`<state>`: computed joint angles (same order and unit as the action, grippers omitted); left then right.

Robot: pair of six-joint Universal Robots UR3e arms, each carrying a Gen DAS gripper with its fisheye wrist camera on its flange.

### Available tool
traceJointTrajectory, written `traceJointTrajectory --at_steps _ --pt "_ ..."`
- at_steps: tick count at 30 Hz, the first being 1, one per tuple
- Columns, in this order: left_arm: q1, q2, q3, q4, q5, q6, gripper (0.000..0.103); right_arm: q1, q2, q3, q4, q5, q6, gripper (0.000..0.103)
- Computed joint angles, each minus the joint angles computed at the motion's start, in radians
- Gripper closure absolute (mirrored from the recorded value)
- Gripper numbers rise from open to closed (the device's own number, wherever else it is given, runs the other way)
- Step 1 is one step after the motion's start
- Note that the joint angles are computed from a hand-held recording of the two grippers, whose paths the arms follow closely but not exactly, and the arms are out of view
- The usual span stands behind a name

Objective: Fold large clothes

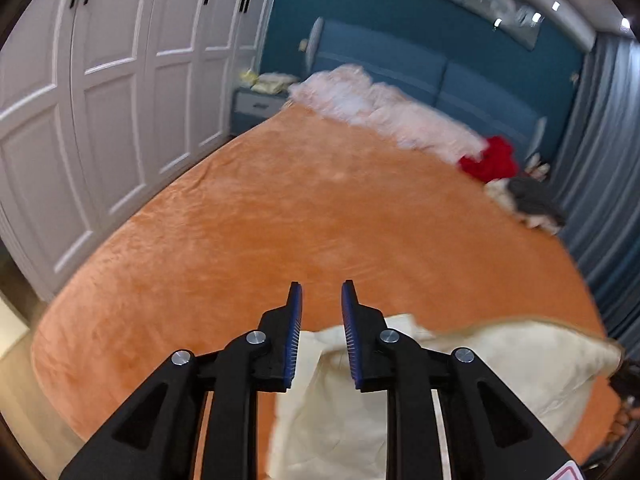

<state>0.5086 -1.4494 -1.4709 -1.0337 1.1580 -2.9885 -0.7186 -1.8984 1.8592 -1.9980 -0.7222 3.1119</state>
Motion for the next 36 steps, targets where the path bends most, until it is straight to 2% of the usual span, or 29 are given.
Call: traceJointTrajectory --at_steps 1,2,3,4,5,6,7,8,12,16,18,20,21,23,28,33,36 --pt "-0.012 -0.022 0.013 0.010 0.020 -0.004 0.082 0.000 -0.009 0.029 -0.030 0.005 0.034 0.078" --pt "-0.024 -0.050 0.028 0.015 0.030 0.008 0.076 0.017 0.023 0.058 -0.143 0.010 0.121 0.076" --pt "-0.030 -0.065 0.030 0.023 0.042 0.015 0.073 0.017 0.035 0.072 -0.189 0.012 0.151 0.075" --pt "-0.032 -0.072 0.025 0.032 0.048 0.020 0.062 0.025 0.045 0.091 -0.270 -0.004 0.195 0.072" --pt "-0.025 -0.072 0.018 0.026 0.036 0.031 0.046 0.026 0.042 0.093 -0.297 -0.021 0.207 0.063" --pt "-0.015 -0.068 0.008 0.006 0.018 0.043 0.039 0.046 0.038 0.093 -0.336 -0.070 0.217 0.058" --pt "-0.007 -0.062 -0.005 -0.006 -0.002 0.052 0.037 0.057 0.040 0.088 -0.349 -0.098 0.207 0.050" --pt "0.003 -0.054 -0.032 -0.013 -0.031 0.071 0.036 0.072 0.033 0.088 -0.356 -0.135 0.185 0.047" --pt "-0.050 -0.114 -0.072 -0.037 -0.003 0.083 0.031 0.199 0.091 0.052 -0.378 -0.349 0.078 0.040" --pt "-0.115 -0.268 -0.047 -0.053 0.027 0.011 0.031 0.310 0.199 0.043 -0.428 -0.501 0.036 0.039" --pt "-0.141 -0.320 -0.036 -0.039 0.046 -0.012 0.034 0.347 0.273 0.026 -0.453 -0.548 0.026 0.039" --pt "-0.161 -0.353 -0.027 -0.019 0.060 -0.019 0.056 0.366 0.338 0.012 -0.470 -0.570 0.029 0.041" --pt "-0.171 -0.366 -0.016 -0.015 0.071 -0.025 0.071 0.364 0.353 0.016 -0.480 -0.563 0.027 0.047" --pt "-0.177 -0.367 -0.009 0.009 0.067 -0.035 0.092 0.365 0.383 0.000 -0.468 -0.548 0.027 0.093" --pt "-0.213 -0.397 0.070 0.070 0.098 -0.026 0.095 0.329 0.337 0.021 -0.544 -0.509 0.096 0.095" --pt "-0.274 -0.536 0.199 0.084 0.184 -0.079 0.095 0.373 0.434 -0.024 -0.579 -0.598 0.135 0.095" --pt "-0.302 -0.602 0.202 0.120 0.251 -0.091 0.094 0.390 0.509 -0.024 -0.602 -0.628 0.139 0.095"
